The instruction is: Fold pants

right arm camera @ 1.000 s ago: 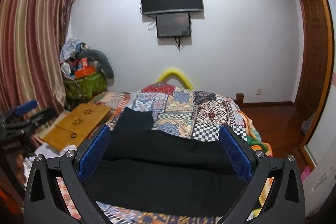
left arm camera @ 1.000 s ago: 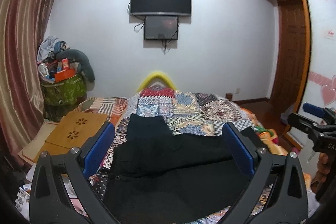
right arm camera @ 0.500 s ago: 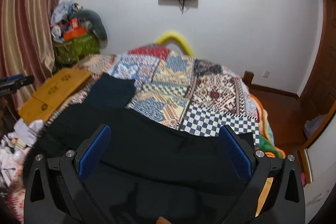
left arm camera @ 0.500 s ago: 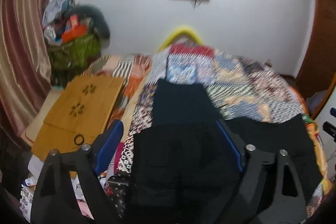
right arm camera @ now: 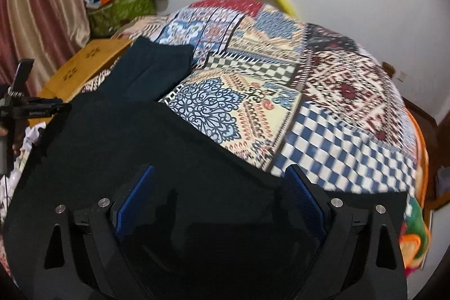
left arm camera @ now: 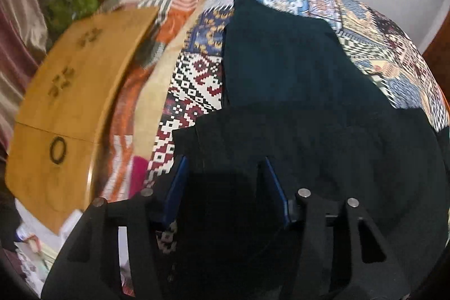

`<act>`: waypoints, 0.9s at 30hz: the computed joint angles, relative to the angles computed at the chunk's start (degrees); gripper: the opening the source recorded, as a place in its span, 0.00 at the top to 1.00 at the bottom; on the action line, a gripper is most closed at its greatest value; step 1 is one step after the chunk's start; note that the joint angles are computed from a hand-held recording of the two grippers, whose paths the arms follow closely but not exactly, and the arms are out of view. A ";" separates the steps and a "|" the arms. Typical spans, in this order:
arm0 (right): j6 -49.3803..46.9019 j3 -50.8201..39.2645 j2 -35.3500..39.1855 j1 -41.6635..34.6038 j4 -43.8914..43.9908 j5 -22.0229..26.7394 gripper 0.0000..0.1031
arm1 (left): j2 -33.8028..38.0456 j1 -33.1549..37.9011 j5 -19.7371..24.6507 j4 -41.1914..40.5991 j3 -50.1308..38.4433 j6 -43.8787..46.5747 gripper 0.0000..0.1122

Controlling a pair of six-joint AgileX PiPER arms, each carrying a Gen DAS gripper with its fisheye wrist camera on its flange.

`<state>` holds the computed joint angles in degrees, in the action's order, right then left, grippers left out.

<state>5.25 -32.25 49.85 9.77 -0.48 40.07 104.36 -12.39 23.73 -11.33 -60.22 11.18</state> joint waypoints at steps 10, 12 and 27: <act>-22.35 -5.71 16.88 -4.72 16.83 -3.98 0.42 | 8.67 -0.17 4.27 -2.37 -9.30 -0.60 0.66; -22.15 -5.71 18.68 -3.64 16.80 -4.87 0.47 | 8.06 -0.71 3.38 0.54 -8.61 -3.30 0.74; 3.54 -4.79 6.54 6.37 1.92 -0.34 0.95 | -13.16 -1.43 0.82 2.08 3.73 -1.57 0.90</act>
